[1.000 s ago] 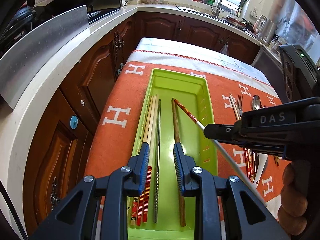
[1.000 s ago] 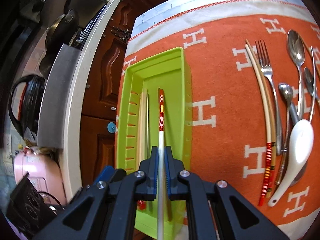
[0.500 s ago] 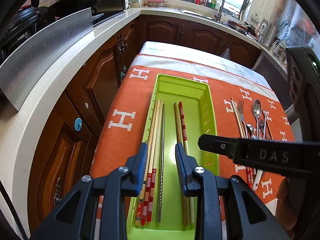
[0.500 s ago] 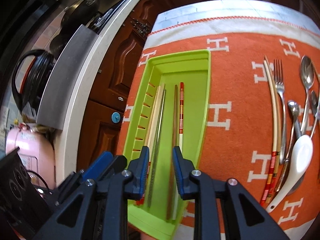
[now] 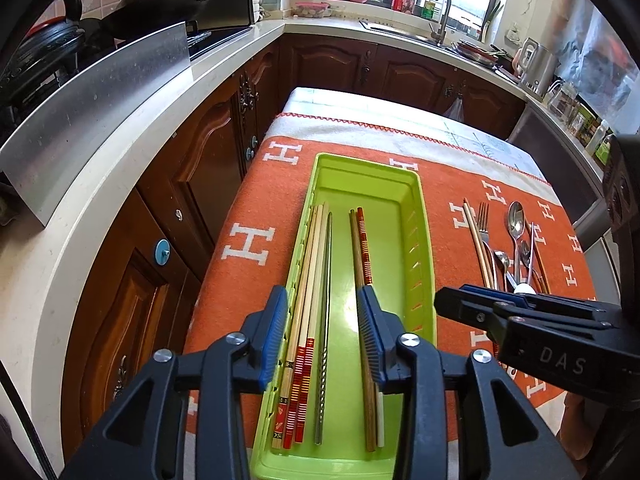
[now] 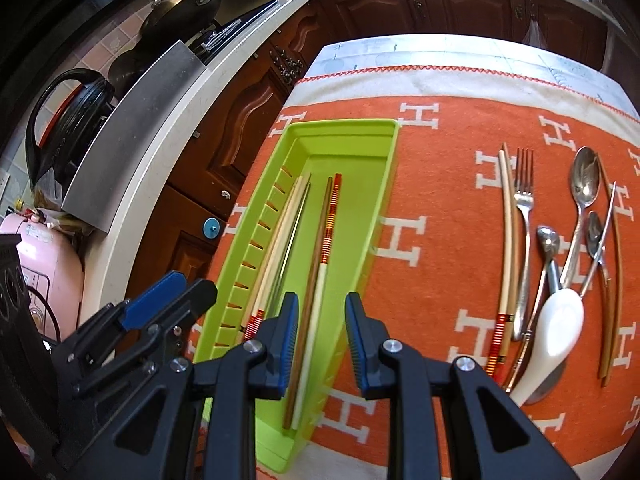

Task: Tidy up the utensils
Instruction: 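Lower the red-striped chopstick into the green tray and open the right tool, then grasp a red-striped chopstick with the left tool while the right tool grasps a plain wooden chopstick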

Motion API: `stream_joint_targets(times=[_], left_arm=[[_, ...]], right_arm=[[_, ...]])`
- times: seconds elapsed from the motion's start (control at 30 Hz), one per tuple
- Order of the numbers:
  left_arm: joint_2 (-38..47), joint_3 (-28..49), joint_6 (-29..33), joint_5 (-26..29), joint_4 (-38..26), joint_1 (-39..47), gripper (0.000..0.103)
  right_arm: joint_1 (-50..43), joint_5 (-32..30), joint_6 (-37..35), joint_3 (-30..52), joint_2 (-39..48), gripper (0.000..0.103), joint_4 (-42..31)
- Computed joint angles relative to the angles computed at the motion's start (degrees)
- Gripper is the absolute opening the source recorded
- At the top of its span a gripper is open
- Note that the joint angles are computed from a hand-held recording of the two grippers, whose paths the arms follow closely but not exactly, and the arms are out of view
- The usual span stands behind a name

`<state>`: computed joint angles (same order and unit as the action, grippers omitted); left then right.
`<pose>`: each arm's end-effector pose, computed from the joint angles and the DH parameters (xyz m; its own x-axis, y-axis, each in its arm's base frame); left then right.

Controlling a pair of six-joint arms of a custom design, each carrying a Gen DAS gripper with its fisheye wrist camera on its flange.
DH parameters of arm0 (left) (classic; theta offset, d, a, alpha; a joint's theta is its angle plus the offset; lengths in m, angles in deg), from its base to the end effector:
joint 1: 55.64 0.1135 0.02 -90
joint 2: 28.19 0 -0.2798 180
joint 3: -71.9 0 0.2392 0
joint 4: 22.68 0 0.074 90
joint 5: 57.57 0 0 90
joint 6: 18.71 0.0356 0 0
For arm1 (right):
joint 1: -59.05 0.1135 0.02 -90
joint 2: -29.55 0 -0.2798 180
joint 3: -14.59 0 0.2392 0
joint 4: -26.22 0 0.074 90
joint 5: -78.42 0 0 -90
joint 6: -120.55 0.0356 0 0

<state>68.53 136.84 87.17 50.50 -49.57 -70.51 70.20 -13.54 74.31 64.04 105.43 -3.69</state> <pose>0.2989 -0.0908 0.1733 -0.6847 0.4509 -0.5726 0.6105 0.7840 -0.1126 0.2222 0.0450 0.1872 -0.7363 0.5594 -0.3806 0.4118 0.8169 0.4039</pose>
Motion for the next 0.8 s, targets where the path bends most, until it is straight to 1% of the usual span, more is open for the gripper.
stream_joint_targets(times=[0.03, 0.1, 0.27, 0.4, 0.57, 0.8], left_arm=[[-0.2, -0.1, -0.1, -0.2, 0.1, -0.1, 0.043], [-0.8, -0.5, -0.2, -0.4, 0.4, -0.4, 0.045], [-2.6, -1.1, -0.7, -1.2, -0.3, -2.1, 0.045], [-4.2, -1.9, -1.6, -1.8, -1.1, -4.7, 0.045], [-6.2, -2.7, -3.5, -2.9, -1.4, -9.3, 0.045], [-6.9, -2.7, -6.3, -5.1, -1.7, -16.7, 0.045]], right_arm=[[0.2, 0.4, -0.1, -0.1, -0.4, 0.024, -0.3], [0.3, 1.2, -0.7, -1.0, -2.2, 0.024, -0.8], [0.3, 3.5, -2.1, -3.5, -7.1, 0.024, -2.7], [-1.5, 4.1, -3.5, -6.2, -12.3, 0.024, -4.6], [-7.1, 3.4, -6.8, -9.2, -20.4, 0.024, -8.4], [-20.5, 0.0, -16.3, -11.6, -31.9, 0.024, -16.2]])
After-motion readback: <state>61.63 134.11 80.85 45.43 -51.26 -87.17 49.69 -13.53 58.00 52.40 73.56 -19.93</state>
